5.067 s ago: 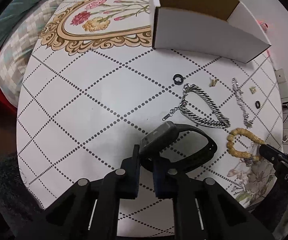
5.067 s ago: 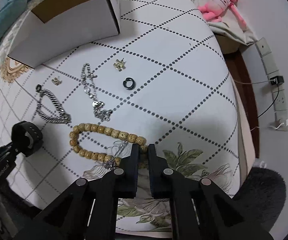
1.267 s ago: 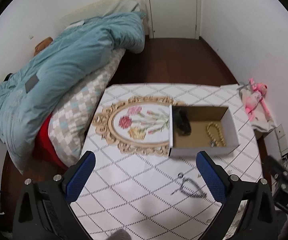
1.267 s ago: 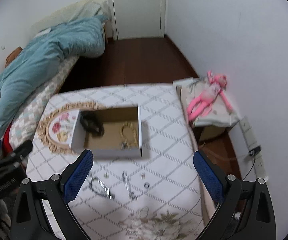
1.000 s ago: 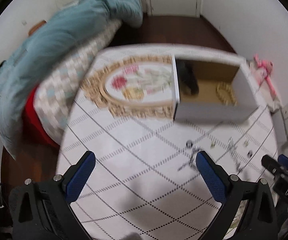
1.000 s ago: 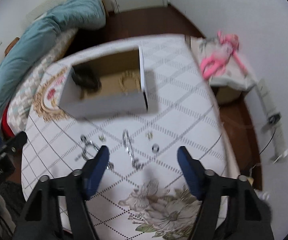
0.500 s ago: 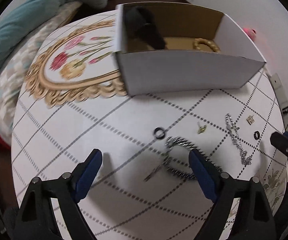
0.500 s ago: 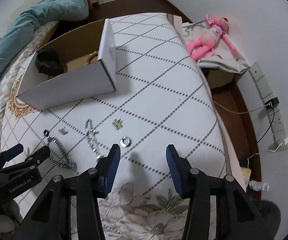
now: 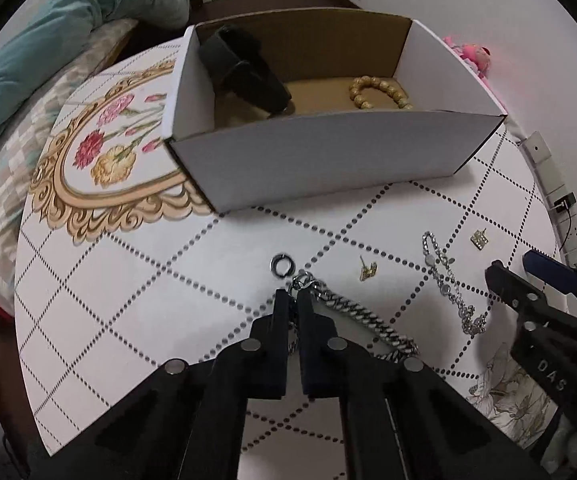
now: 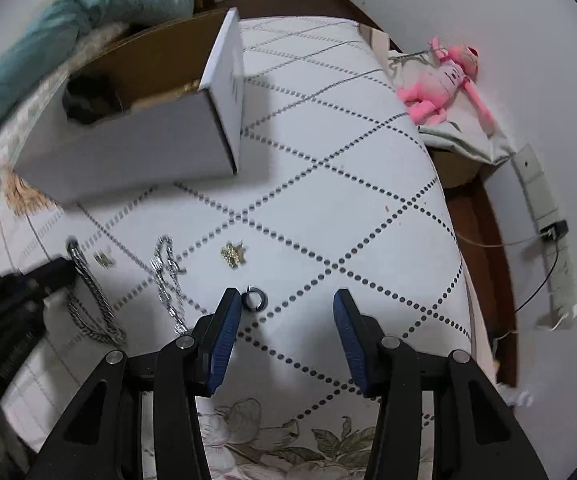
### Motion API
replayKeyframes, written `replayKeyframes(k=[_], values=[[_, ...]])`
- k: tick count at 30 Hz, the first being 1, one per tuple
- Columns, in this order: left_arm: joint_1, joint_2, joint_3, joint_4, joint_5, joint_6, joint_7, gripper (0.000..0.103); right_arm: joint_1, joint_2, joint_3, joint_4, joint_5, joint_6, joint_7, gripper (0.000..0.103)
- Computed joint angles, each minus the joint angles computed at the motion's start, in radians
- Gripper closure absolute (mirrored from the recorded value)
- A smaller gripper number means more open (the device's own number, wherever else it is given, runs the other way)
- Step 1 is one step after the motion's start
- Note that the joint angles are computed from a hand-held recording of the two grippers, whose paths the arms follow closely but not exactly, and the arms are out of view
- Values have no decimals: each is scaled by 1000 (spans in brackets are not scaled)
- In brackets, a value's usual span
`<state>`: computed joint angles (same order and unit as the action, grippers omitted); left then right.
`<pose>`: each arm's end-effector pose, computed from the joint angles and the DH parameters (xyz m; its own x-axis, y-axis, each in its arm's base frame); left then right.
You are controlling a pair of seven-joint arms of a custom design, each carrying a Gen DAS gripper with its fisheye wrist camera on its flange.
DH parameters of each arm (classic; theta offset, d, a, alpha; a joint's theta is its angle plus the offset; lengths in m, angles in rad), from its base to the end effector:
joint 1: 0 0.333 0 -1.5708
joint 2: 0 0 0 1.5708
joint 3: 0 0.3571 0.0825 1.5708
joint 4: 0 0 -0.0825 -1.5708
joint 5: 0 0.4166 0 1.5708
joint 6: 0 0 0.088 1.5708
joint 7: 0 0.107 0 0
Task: Organize jewelry
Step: 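Lower the right gripper onto the small black ring and close it, then grasp the thick silver chain bracelet with the left gripper while the right holds the ring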
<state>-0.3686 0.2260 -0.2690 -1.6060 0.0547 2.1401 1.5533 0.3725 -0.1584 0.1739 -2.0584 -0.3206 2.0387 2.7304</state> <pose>0.5737 -0.3992 0.5644 -0.5876 -0.8091 0.0121 -0.7712 0.5555 -0.3110 0.4761 0.2745 0.5500 -0.4724 -0.8809 0.0283 -0.8330 0.4358 -0.3408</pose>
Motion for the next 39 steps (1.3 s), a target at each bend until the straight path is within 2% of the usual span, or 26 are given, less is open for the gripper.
replayKeyframes(k=[4, 6, 7, 8, 17, 21, 24, 28, 30, 31, 32, 33, 39], values=[[16, -26, -1, -40, -36, 20, 15, 102, 1, 6, -1, 0, -8, 15, -9, 56], [24, -42, -2, -67, -55, 49, 30, 102, 1, 8, 2, -1, -37, 28, -10, 71], [28, -54, -3, -85, -68, 65, 45, 102, 1, 10, 4, 2, -50, 27, -13, 87], [31, -60, -4, -95, -74, 71, 54, 102, 2, 14, 6, 6, -60, 22, -8, 90], [65, -171, 5, -177, -185, 131, 106, 103, -22, -104, -3, -109, 26, 170, 80, 90], [69, -192, 9, -156, -205, 152, 120, 103, -34, -149, 4, -143, 61, 214, 88, 90], [76, -216, 14, -163, -239, 180, 149, 103, -44, -170, 16, -146, 70, 228, 91, 90], [87, -192, 20, -132, -324, 159, 182, 101, -53, -171, 33, -119, 54, 208, 84, 90], [97, -158, 24, -110, -369, 112, 189, 94, -53, -166, 36, -110, 48, 200, 78, 90], [97, -141, 24, -104, -349, 96, 167, 83, -53, -161, 38, -106, 47, 194, 78, 90], [97, -124, 23, -98, -330, 79, 155, 65, -52, -156, 39, -105, 47, 191, 80, 90], [98, -114, 21, -95, -325, 70, 150, 60, -51, -155, 39, -108, 50, 191, 83, 90], [90, -90, 8, -126, -284, 56, 148, 60, -44, -149, 39, -136, 61, 189, 112, 90]])
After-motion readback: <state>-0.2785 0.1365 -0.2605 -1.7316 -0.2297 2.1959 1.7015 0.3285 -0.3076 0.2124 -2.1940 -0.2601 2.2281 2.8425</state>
